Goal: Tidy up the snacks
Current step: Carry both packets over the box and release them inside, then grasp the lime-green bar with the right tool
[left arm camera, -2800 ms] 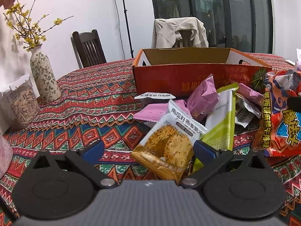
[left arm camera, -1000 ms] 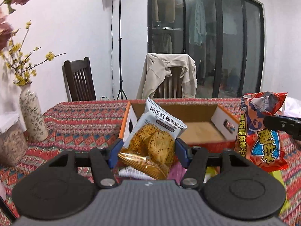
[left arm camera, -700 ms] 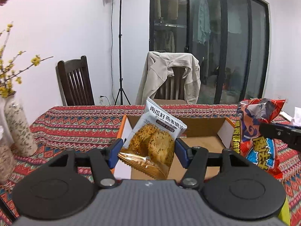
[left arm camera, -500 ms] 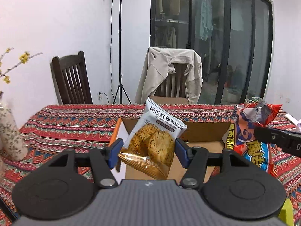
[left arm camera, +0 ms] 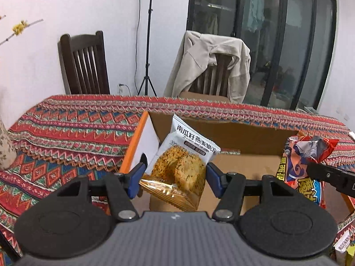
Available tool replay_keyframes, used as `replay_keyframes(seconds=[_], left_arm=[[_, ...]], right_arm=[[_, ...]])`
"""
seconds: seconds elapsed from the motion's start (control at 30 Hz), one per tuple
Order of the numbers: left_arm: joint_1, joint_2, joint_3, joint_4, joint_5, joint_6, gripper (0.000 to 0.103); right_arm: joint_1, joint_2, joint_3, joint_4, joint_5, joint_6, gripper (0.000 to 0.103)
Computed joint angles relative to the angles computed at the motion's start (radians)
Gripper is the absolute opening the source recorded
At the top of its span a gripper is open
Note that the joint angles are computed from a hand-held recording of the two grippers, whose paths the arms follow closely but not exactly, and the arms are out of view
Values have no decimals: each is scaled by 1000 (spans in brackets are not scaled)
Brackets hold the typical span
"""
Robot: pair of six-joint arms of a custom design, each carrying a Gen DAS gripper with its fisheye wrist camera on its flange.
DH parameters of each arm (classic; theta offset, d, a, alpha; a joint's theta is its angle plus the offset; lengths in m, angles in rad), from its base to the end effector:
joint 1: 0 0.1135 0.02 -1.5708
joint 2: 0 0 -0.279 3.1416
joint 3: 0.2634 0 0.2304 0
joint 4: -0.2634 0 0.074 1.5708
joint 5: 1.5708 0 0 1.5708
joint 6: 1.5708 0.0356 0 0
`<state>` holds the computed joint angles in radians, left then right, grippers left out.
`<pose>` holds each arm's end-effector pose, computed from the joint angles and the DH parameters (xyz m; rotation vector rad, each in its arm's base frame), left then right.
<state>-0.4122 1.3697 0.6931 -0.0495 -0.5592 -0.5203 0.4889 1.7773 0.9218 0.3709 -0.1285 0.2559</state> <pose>0.2395 -0.0841 0.2252 -0.3937 2.1350 0.1172 0.3202 0.1755 0.2071 -0.3255 2.0789 0.5878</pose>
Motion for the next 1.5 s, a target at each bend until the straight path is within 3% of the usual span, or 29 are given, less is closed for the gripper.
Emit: replay_keyframes(seconds=[0.1,0.2,0.27,0.33,0.43,0.7,1.07,1.33,1.5], left_arm=[[-13,8,-4,-4,-7,-15,66],[-27,-7,-17,9,-34,-28,90],[-34,-34,-35,28,-28,-24,102],[-52,-54,-42,32,-65,-32,103],[-64,-76,-51,38,-83,-32,103],[-114,-121,-27,-22,-128,-50,103],[-317,-243,44,-274,-316,-182,103],[-525,-266,73,-541,-448,-449,103],[-681,-227,69,-777,-528,-764,103]], right_arm=[[16,3,4,-27,31,-18,28],[19,5,12,-51,48,-20,41],[20,-5,0,-44,52,-14,73],[15,-22,-24,-15,51,-15,91],[12,-54,-54,-4,52,-25,103],[11,-111,-86,-21,65,-49,103],[40,-310,-185,-50,92,-98,103],[51,-502,-316,-108,110,-144,103],[44,-604,-412,-128,92,-146,103]])
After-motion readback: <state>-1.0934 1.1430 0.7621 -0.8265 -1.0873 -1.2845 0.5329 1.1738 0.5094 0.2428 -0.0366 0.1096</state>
